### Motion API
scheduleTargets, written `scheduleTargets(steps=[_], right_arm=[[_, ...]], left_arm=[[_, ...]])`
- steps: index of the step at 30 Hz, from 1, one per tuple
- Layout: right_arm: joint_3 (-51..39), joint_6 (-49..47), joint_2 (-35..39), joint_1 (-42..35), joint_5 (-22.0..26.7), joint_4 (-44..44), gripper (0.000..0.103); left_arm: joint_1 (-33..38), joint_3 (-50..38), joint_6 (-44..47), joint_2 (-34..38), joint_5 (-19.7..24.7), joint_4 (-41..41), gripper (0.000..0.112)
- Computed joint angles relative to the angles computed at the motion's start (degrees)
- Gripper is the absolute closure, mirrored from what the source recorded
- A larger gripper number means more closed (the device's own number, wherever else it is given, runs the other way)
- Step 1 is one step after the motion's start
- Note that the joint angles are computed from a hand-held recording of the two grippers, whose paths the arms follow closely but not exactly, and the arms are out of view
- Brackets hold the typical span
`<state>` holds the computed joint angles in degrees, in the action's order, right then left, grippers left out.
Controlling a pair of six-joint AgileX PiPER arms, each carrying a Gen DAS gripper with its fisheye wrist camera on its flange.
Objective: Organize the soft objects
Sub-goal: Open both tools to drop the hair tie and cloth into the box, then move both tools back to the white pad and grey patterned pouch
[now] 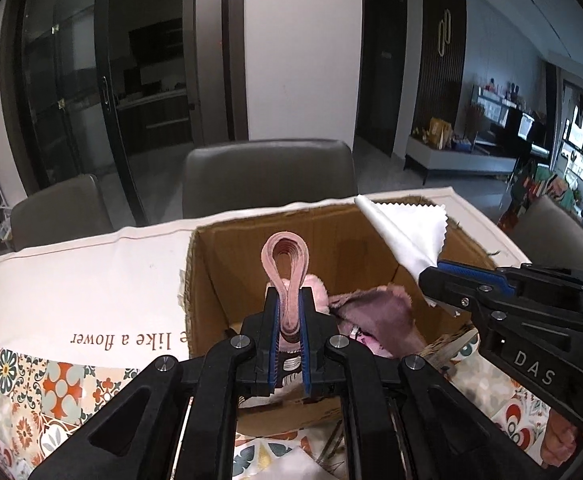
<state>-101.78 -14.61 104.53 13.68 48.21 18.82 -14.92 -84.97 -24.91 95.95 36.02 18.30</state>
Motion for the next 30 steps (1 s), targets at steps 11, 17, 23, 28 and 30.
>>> scheduleTargets(steps=[11, 17, 23, 28, 30], right_arm=[[0.2, 1.2, 1.5, -1.0, 0.6, -0.9, 0.075], [1.3, 2.0, -0.2, -1.0, 0.3, -1.2, 0.072], [6.2, 1.5, -5.3, -0.9, -2.4, -0.7, 0.072], [10.9, 0.8, -10.5, -0.5, -4.6, 0.8, 0.071], [12.5, 0.5, -12.2, -0.4, -5.2, 1.4, 0.071]], left_arm=[[-0.6, 0.2, 0.2, -0.2, 0.0, 0.6, 0.069], [-1.0, 1.4, 0.0, -2.8, 0.0, 1.4, 0.062], [-2.8, 5.6, -4.5, -8.6, -1.0, 6.7, 0.059], [-4.5, 9.3, -8.6, -13.4, -0.9, 10.3, 0.057], [-4.8, 10.5, -10.0, -14.8, -0.9, 11.7, 0.056]])
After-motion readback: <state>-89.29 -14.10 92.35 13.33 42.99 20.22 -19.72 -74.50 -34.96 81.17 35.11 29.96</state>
